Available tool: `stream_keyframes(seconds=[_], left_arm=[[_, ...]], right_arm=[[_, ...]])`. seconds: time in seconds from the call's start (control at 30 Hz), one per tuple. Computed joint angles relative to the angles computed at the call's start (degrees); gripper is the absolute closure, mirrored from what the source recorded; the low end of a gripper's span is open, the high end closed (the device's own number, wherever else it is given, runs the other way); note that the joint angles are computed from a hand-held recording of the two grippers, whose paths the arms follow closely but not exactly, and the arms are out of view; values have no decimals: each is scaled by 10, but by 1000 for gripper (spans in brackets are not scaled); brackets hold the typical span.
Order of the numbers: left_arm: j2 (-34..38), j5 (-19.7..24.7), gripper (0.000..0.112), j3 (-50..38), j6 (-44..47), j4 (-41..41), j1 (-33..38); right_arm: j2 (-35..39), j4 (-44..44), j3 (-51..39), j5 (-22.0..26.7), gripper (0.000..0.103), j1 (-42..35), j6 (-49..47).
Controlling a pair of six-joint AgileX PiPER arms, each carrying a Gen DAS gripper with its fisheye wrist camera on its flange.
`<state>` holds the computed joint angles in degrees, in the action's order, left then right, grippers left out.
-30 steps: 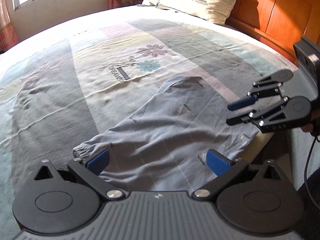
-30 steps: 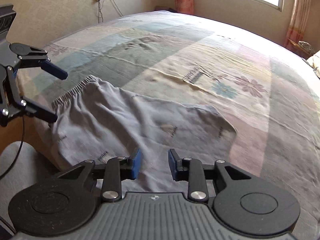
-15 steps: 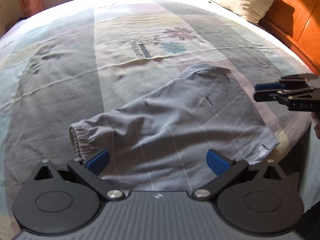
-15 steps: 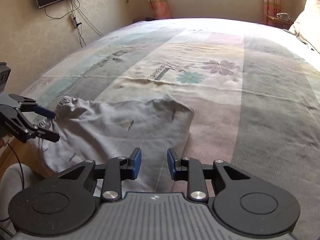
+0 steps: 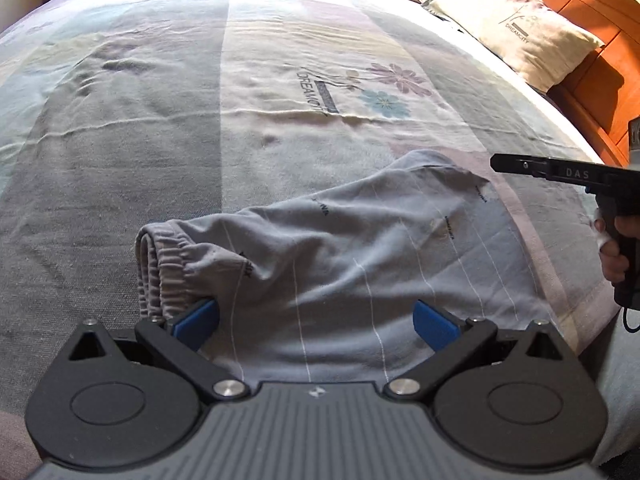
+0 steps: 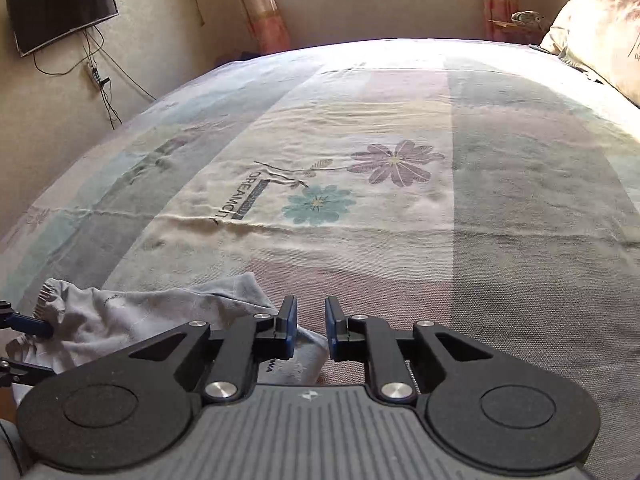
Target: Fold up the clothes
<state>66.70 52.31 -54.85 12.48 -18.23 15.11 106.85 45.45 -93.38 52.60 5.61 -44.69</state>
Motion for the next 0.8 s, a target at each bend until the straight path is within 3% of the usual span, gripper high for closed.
stream_keyframes(seconds=[0.13,0.23,0.33,0.47,0.67,0.8], left_arm=[[24,-35,10,12,-57,77,-53],[9,-66,10,40,-48,74,-55],[-6,-39,10,26,-114,121,-85],[-39,-25,10,23,-195,205,-192],[-62,6,10,58,-339,290,-345],[-82,47,10,83,-419,348,-402]], right_arm=[[-48,20,63,61,82,-17,-64],[-90,-14,143,66,80,-25,-100],[-156,-21,216,58,78,-52,-143],[-233,-1,274,78,72,-73,-206],[-257,-22,339,18,67,-39,-160],[-262,-4,348,30,67,-62,-157]])
